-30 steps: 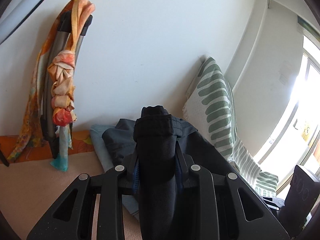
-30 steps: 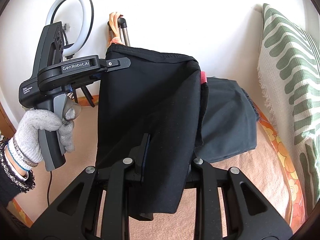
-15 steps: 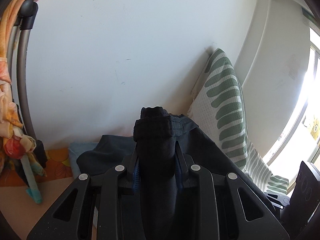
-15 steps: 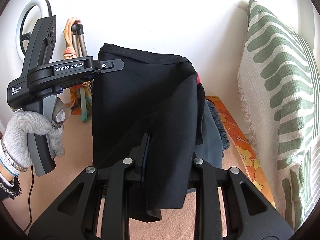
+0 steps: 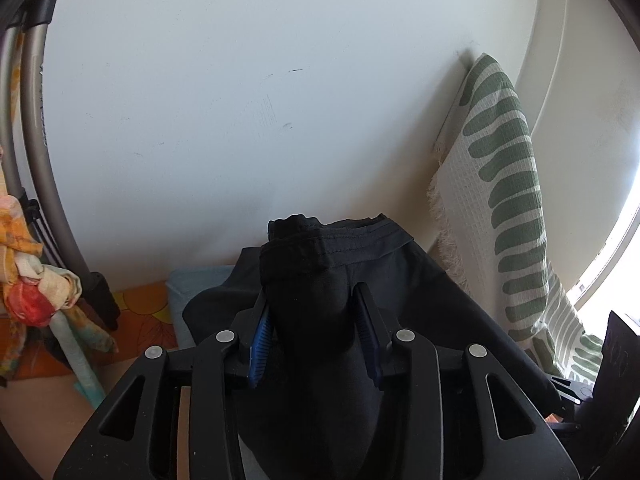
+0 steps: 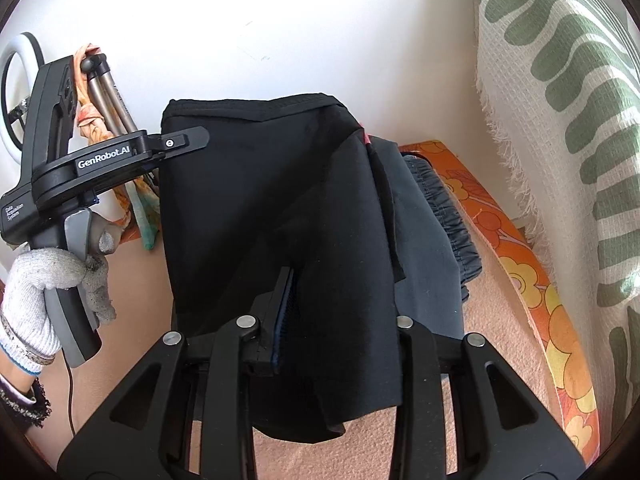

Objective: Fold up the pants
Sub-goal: 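Lift the folded pants with the right gripper and carry them onto the grey garment, then lower the pants onto the stack and open the right gripper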

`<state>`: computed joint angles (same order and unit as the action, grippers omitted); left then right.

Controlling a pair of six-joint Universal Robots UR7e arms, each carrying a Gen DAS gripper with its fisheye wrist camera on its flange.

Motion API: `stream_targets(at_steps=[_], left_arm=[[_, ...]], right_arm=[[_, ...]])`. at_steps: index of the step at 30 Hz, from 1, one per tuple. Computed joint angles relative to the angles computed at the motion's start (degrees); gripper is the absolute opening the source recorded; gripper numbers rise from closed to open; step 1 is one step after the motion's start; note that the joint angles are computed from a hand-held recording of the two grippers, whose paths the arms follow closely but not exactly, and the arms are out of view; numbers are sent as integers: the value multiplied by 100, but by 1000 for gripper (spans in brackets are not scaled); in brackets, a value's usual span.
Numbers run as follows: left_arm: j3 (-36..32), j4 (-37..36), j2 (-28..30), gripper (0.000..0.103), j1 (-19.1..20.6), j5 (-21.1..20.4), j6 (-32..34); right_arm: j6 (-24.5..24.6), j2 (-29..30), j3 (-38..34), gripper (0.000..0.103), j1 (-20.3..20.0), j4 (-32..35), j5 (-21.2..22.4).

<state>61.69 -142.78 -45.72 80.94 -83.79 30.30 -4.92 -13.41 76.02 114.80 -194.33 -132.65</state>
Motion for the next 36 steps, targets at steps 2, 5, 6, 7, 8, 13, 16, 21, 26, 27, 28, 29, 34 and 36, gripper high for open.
stream_targets(at_steps=[2, 5, 6, 7, 8, 13, 16, 21, 26, 27, 28, 29, 34, 36], left_arm=[[21, -17, -33, 52, -12, 72, -11], [210, -380, -158, 59, -35, 130, 140], [210, -378, -186, 62, -38, 118, 178], [227, -352, -228, 64, -36, 75, 198], [257, -332, -277, 66, -32, 43, 215], [479, -217, -558, 70, -2, -53, 157], [736, -217, -813, 71, -8, -76, 179], [1138, -165, -1263, 72, -65, -97, 323], [1590, -96, -1827, 72, -115, -268, 363], [1697, -95, -1956, 72, -125, -291, 382], [1817, -114, -2091, 74, -140, -290, 425], [1960, -178, -2232, 76, -159, -261, 485], [2604, -340, -2930, 82, -221, -141, 763], [2835, -433, -3194, 83, -248, -9, 748]], right_arm=[[267, -37, 50, 45, -15, 79, -120], [459, -42, 85, 56, 23, 91, -395], [470, -12, 54, 58, 61, 93, -575], [458, 4, 37, 62, 103, 85, -735], [428, 13, 23, 65, 146, 76, -863], [244, 107, -85, 76, 426, 35, -1406], [196, 164, -156, 80, 583, 30, -1573], [-203, 400, -463, 89, 914, -94, -1939], [-299, 550, -674, 96, 1278, -155, -2311], [-334, 597, -739, 97, 1359, -185, -2407], [-395, 652, -816, 99, 1441, -221, -2503], [-479, 709, -891, 102, 1533, -273, -2605], [-410, 793, -989, 103, 1915, -186, -2740], [-252, 808, -991, 103, 2055, -82, -2789]])
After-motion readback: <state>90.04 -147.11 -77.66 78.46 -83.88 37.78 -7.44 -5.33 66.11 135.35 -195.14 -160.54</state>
